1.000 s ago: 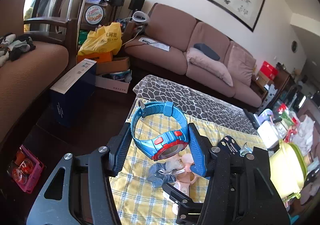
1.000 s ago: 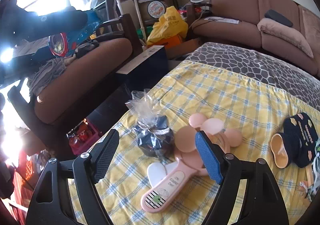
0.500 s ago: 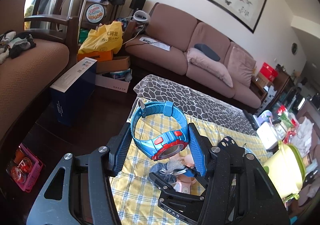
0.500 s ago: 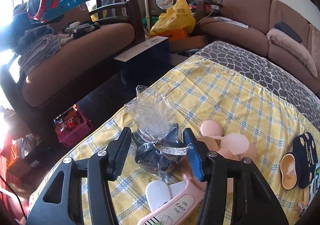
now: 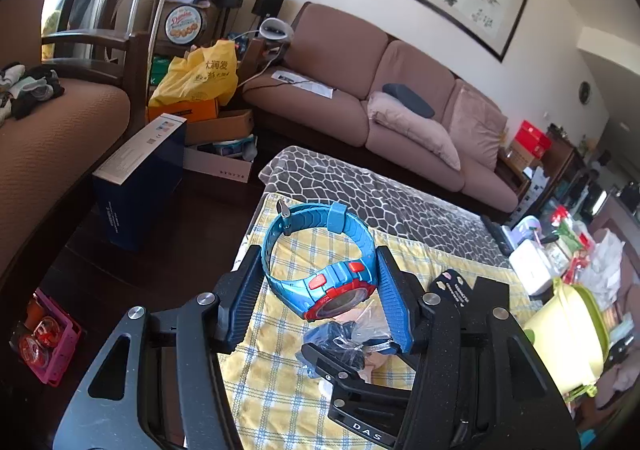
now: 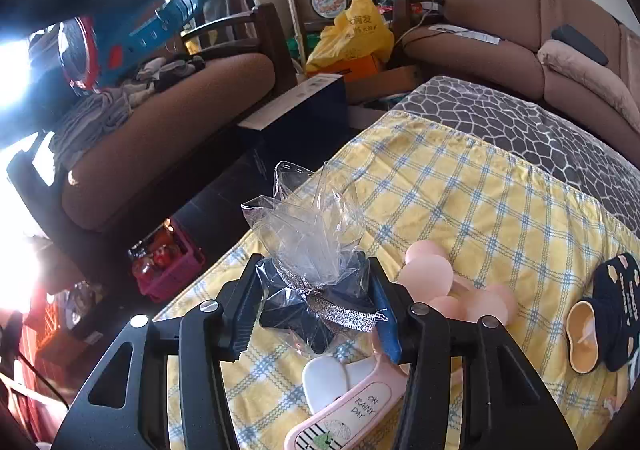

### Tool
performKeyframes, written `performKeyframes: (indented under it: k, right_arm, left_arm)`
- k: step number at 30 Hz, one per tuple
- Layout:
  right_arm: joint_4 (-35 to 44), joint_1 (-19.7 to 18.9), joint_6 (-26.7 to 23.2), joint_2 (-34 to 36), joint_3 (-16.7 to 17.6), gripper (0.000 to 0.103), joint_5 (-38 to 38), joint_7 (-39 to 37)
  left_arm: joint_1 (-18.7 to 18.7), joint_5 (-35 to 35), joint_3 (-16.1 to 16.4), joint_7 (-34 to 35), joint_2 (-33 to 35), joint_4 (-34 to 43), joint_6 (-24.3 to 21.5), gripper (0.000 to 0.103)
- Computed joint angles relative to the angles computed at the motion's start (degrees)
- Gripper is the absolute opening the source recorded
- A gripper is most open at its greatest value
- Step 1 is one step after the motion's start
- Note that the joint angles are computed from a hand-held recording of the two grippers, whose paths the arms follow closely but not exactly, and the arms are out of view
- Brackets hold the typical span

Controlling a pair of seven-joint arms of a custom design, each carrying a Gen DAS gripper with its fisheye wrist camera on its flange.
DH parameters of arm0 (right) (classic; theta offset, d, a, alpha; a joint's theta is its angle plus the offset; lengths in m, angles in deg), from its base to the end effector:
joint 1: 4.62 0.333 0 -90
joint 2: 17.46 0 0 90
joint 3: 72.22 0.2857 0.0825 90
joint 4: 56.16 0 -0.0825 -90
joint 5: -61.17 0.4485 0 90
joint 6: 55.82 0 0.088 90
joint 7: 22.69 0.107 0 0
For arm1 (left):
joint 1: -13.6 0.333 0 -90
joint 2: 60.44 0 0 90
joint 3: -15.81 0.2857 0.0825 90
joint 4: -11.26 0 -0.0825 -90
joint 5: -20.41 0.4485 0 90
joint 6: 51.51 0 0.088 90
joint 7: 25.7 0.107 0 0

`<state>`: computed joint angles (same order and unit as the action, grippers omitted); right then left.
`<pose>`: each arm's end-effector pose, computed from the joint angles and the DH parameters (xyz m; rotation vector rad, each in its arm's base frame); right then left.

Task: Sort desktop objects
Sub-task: 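Grasp the clear gift bag with the right gripper and lift it, then carry the watch and gift bag over the yellow bin with both grippers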

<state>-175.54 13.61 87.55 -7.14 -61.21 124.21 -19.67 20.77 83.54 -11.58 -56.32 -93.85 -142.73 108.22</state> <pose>0.5605 0.3062 0.2922 -2.3014 0.4620 0.0279 0.4330 -0.1808 0.3741 -2.1460 0.9048 -0.9554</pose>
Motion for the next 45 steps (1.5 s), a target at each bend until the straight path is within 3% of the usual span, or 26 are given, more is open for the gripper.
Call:
performKeyframes:
  k: [10,15,23,27,31,36,45]
  right_arm:
    - [-2.83,-2.51,-4.59,-7.86,-5.00,0.051,1.28,2.49]
    - [-2.22,-5.52,-6.89,-10.17,-8.58,0.051,-0.02,4.79]
    - [1.08,-11.51,-7.82,-11.63,-13.41,0.051,-4.50,7.35]
    - [3.81,-14.34,-5.85,-10.49,-14.71,0.051,-5.28,7.65]
    - [7.67,-17.30,-4.91,-7.54,-15.37,0.051,-7.08,10.34]
    - [11.28,-21.04,-6.39,-4.41,-15.62,0.051,-11.94,13.59]
    - [15.08,-26.14,-15.53,0.05,-15.83,0.051,-23.48,15.09]
  left_arm:
    - [-0.58,9.03,-0.50,-3.66,10.07,9.68,0.98,0.052]
    - [-3.11,15.44,0.68,-3.26,18.99,18.18,2.11,0.052]
    - [-10.22,18.22,3.31,5.62,36.64,35.88,4.23,0.052]
    - [-14.44,14.45,4.07,15.35,46.78,47.14,6.21,0.052]
    - [-17.51,5.41,2.49,31.06,57.59,59.41,7.11,0.052]
    - [-20.74,-5.87,-1.37,50.62,69.10,73.34,3.01,0.052]
    - [-28.71,-15.43,1.80,61.46,77.63,87.65,-3.62,0.052]
